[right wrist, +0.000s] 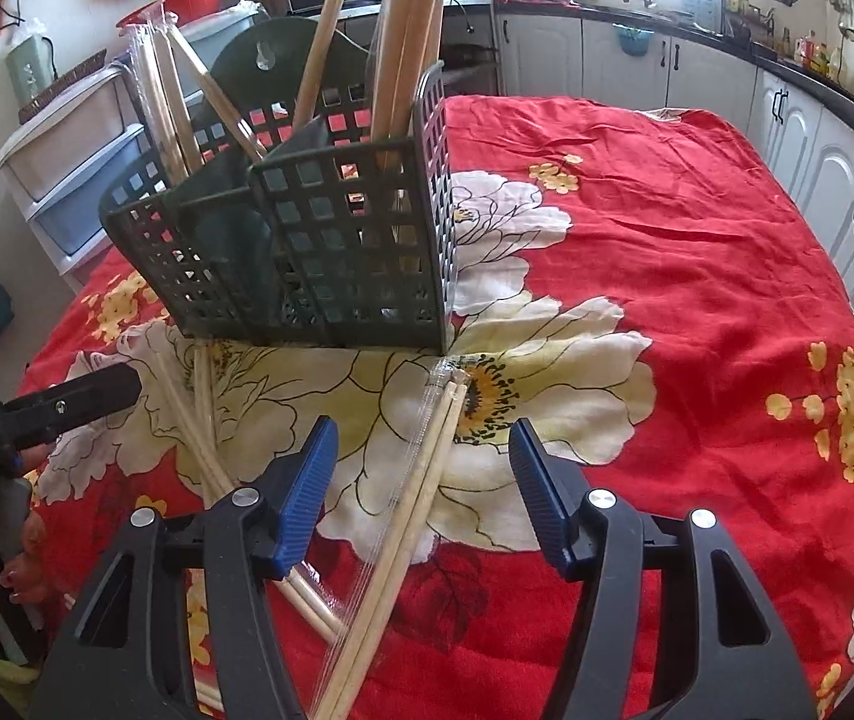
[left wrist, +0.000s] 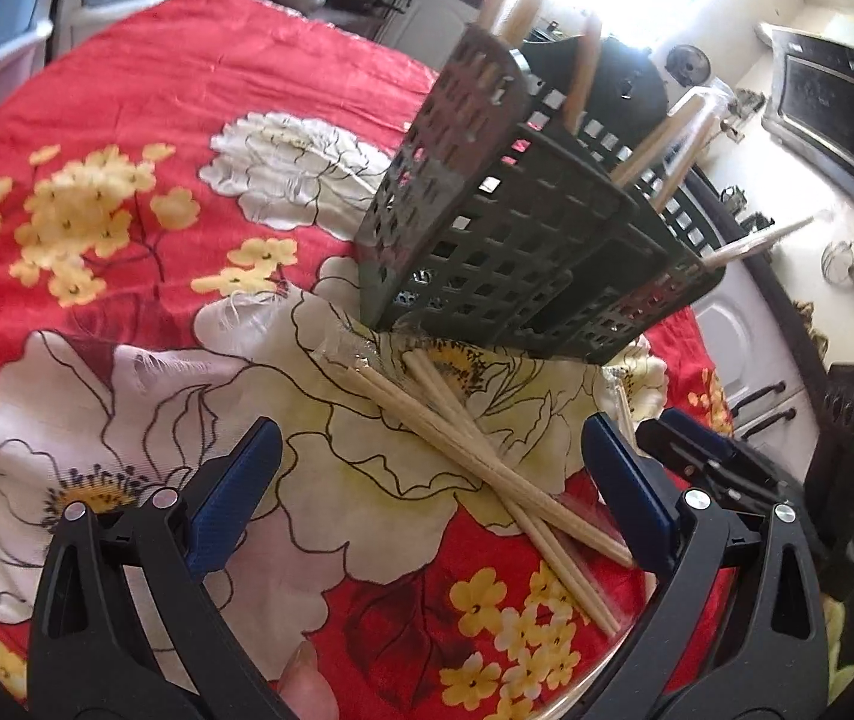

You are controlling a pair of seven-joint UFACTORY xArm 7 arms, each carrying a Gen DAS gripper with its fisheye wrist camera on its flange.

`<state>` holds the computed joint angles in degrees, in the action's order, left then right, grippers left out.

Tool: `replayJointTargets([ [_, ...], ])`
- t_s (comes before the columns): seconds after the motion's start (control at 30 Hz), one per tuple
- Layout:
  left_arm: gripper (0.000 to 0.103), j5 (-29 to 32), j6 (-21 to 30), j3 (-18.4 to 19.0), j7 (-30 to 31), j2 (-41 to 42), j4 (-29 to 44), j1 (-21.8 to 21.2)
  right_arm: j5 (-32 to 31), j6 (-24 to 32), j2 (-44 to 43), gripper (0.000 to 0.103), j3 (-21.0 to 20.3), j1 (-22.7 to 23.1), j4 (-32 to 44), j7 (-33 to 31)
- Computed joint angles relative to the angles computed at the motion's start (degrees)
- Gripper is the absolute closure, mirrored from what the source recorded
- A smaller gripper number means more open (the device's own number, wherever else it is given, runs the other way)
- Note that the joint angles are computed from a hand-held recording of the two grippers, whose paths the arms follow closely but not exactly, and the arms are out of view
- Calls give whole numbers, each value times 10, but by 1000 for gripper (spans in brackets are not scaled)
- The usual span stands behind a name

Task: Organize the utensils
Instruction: 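Lower both tools onto the pile and close them on more chopsticks, then lift the held chopsticks with both tools and raise them over the basket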

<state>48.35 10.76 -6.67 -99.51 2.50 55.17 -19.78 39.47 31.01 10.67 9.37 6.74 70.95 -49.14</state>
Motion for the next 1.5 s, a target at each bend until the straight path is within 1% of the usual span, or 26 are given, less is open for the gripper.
replayJointTargets([
  [0.03, 17, 0, -22, 4, -7, 3, -4, 4, -3, 2, 3, 47, -1, 1, 3, 4],
  [0.13, 28, -9, -41, 12, -12, 10, -6, 4, -11, 11, 12, 50, -1, 1, 13, 15],
  [0.3, 38, 1, -76, 35, -48, 17, -8, 1, -25, 19, 25, 52, 1, -1, 27, 32],
  [0.37, 42, 11, -85, 44, -61, 19, -10, -2, -30, 27, 30, 53, 1, -2, 33, 38],
  [0.43, 49, 22, -91, 53, -78, 20, -11, -5, -36, 32, 34, 55, 2, -3, 38, 46],
  [0.5, 54, 27, -92, 57, -86, 21, -11, -7, -44, 41, 41, 56, 2, -3, 47, 57],
  [0.57, 59, 45, -97, 65, -105, 21, -12, -10, -49, 54, 50, 58, 2, -4, 59, 70],
  [0.63, 67, 35, -97, 63, -96, 19, -16, -6, -58, 68, 62, 61, 2, -4, 75, 86],
  [0.73, 70, 46, -106, 67, -108, 17, -22, -2, -70, 81, 76, 65, 2, -5, 94, 107],
  [0.87, 75, 44, -104, 66, -104, 18, -22, -1, -80, 94, 91, 73, 5, -8, 113, 124],
  [1.0, 81, 46, -103, 64, -107, 14, -28, 3, -79, 95, 91, 84, 8, -13, 113, 127],
  [1.17, 87, 61, -103, 61, -123, 11, -33, 9, -77, 91, 89, 89, 11, -16, 109, 120],
  [1.33, 91, 55, -106, 56, -121, 7, -37, 15, -65, 94, 83, 92, 13, -19, 104, 112],
  [1.43, 94, 73, -112, 57, -141, 3, -40, 16, -55, 96, 74, 92, 14, -21, 95, 104],
  [1.5, 95, 97, -114, 57, -164, 0, -39, 19, -46, 96, 65, 92, 13, -22, 87, 98],
])
